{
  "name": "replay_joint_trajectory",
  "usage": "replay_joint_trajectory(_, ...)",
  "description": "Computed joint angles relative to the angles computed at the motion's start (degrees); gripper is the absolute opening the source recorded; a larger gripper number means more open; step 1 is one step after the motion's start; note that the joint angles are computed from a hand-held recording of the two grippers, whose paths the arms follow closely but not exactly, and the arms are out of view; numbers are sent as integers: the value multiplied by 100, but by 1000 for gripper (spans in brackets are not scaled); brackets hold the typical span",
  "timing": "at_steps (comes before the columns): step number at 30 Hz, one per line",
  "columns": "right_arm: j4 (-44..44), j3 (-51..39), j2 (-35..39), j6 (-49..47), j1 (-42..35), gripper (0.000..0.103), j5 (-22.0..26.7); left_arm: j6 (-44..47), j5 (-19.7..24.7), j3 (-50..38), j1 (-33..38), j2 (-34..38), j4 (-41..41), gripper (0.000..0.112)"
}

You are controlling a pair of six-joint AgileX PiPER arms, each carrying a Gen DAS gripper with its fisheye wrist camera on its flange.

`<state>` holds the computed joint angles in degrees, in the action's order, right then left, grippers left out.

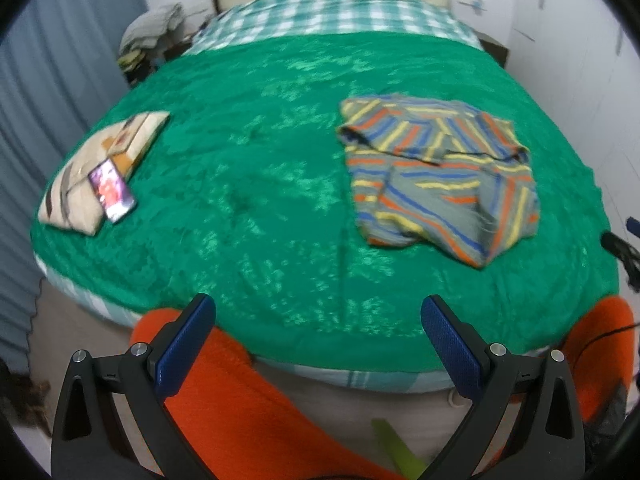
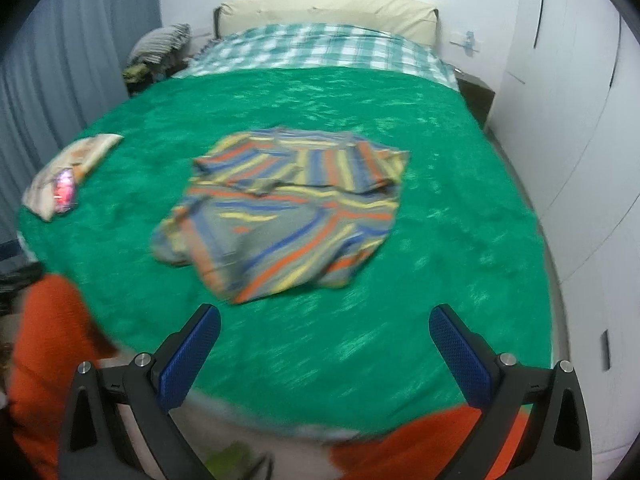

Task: Fold small clothes
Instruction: 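Grasp the striped sweater edge with the right gripper and lift it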

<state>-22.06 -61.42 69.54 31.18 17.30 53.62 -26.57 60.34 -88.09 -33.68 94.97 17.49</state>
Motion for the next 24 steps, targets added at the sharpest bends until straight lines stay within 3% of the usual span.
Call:
replay_joint_trajectory(3, 1410, -368, 958, -1718, -1180, 103, -786, 22, -16, 92, 169, 0, -157, 103)
replay_joint_trajectory(5, 2427, -1040, 1865, -2864, -1614, 103, -949, 46, -26, 177, 248, -36, -311, 103)
replay_joint_trajectory(7, 2979, -1981, 2853, -3610, -1831, 102, -676, 66, -19, 255, 267, -89, -409, 103)
replay_joint_trajectory(10, 2817, -3699, 4514, -3776, -1836, 97, -125, -11, 14, 384, 189, -201, -324, 103)
replay_joint_trajectory(12, 3113, -4748, 5505, -4093, -1930, 53, 621, -70, 20, 509, 164, -300, -229, 103)
replay_joint_trajectory(13, 3406, -4994, 5730, -4285, -2008, 19, 940, -58, 5, 570, 198, -342, -218, 103)
replay_joint_trajectory(14, 3470, -5011, 5726, -4399, -2021, 9, 1093, -69, -25, 652, 228, -389, -193, 103)
replay_joint_trajectory(15, 3471, -4799, 5492, -4639, -1998, 6, 1085, -98, -85, 773, 275, -440, -153, 103)
replay_joint_trajectory(17, 4022, -3785, 4625, -5382, -2120, 5, 816, -108, -186, 905, 383, -432, -152, 103)
replay_joint_trajectory(19, 4491, -2780, 3596, -6268, -2272, 5, 1001, -17, -306, 962, 539, -345, -314, 103)
replay_joint_trajectory(20, 4481, -2269, 3023, -6715, -2290, 5, 1305, 78, -356, 926, 618, -257, -467, 102)
replay_joint_trajectory(24, 3563, -640, 1491, -7092, -2189, 6, 1615, 308, -396, 513, 595, 164, -734, 102)
